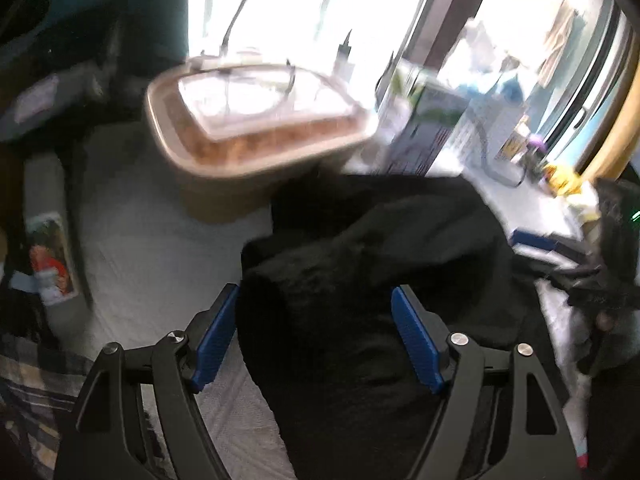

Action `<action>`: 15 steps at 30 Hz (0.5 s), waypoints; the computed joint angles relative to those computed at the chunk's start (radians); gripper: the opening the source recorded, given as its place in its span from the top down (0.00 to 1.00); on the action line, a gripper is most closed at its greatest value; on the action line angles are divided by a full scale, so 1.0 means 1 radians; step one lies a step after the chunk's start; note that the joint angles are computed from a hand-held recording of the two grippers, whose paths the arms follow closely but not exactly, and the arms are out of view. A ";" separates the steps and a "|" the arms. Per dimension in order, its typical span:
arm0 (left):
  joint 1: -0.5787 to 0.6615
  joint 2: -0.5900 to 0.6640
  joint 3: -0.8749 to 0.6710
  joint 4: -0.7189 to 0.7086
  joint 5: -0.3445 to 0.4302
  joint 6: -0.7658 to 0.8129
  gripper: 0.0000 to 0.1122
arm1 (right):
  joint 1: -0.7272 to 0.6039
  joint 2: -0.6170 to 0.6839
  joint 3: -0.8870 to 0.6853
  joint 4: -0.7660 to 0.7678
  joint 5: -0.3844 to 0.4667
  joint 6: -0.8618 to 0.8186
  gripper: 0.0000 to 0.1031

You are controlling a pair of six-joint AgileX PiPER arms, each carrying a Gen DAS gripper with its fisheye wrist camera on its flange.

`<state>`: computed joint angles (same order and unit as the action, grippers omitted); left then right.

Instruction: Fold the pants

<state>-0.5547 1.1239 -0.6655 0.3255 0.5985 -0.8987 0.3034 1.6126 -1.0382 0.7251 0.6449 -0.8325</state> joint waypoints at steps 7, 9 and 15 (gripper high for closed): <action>-0.084 0.090 -0.026 0.087 -0.005 -0.033 0.21 | -0.044 0.054 -0.010 0.159 0.039 -0.142 0.26; -0.068 0.073 -0.015 0.045 -0.033 0.014 0.21 | -0.058 0.074 -0.025 0.208 0.074 -0.181 0.26; -0.086 0.076 -0.003 0.087 -0.084 -0.012 0.43 | -0.075 0.153 -0.102 0.286 0.211 -0.270 0.26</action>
<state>-0.6405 1.1999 -0.6689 0.4127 0.5148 -0.9105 0.2281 1.7655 -1.1398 1.0112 0.8555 -1.1025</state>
